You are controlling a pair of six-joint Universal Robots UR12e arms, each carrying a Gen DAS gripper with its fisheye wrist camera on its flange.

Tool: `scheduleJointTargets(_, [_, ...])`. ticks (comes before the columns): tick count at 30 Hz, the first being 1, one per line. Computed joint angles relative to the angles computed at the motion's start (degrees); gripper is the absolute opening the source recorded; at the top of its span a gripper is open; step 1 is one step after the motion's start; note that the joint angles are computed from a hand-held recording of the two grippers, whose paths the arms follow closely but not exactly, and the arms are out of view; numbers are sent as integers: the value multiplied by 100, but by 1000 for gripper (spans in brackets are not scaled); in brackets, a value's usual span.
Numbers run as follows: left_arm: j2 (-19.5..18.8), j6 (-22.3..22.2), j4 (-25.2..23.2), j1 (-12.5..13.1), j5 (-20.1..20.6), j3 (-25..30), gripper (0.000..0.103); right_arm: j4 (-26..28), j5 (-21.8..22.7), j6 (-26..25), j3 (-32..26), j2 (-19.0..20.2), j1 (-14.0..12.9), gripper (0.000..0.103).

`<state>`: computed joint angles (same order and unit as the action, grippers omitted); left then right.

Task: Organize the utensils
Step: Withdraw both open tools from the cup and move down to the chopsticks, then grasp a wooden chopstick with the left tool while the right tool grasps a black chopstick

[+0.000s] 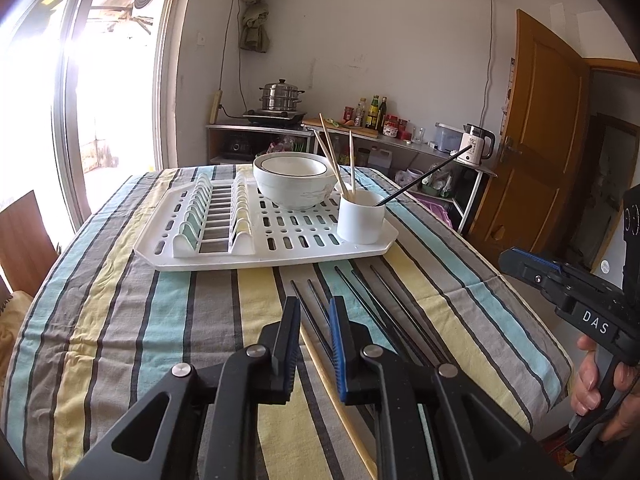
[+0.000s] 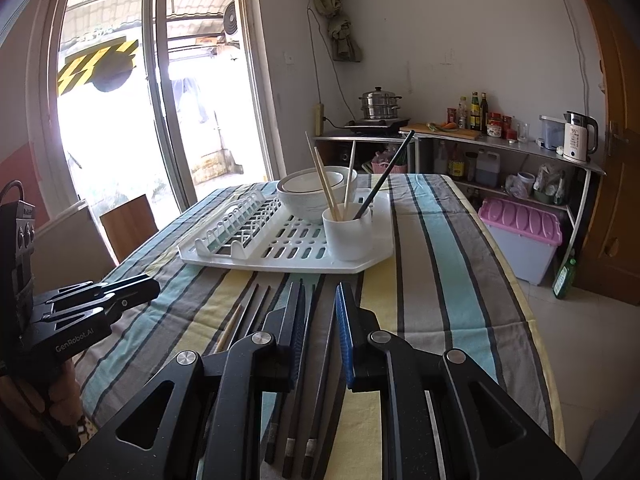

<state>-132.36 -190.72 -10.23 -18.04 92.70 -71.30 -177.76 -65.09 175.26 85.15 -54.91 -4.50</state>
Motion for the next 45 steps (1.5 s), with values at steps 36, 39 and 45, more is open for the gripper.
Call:
scheduleJointTargets(36, [-837, -278, -2255, 97, -169, 1418, 17, 2473, 54, -870, -1444, 785, 259, 16])
scheduleJointTargets(39, [-843, -239, -2265, 103, -152, 1433, 17, 2692, 41, -964, -1594, 854, 298, 16])
scheduleJointTargets(45, [-837, -205, -2254, 141, -236, 1420, 10, 3107, -65, -1151, -1948, 1027, 382, 16])
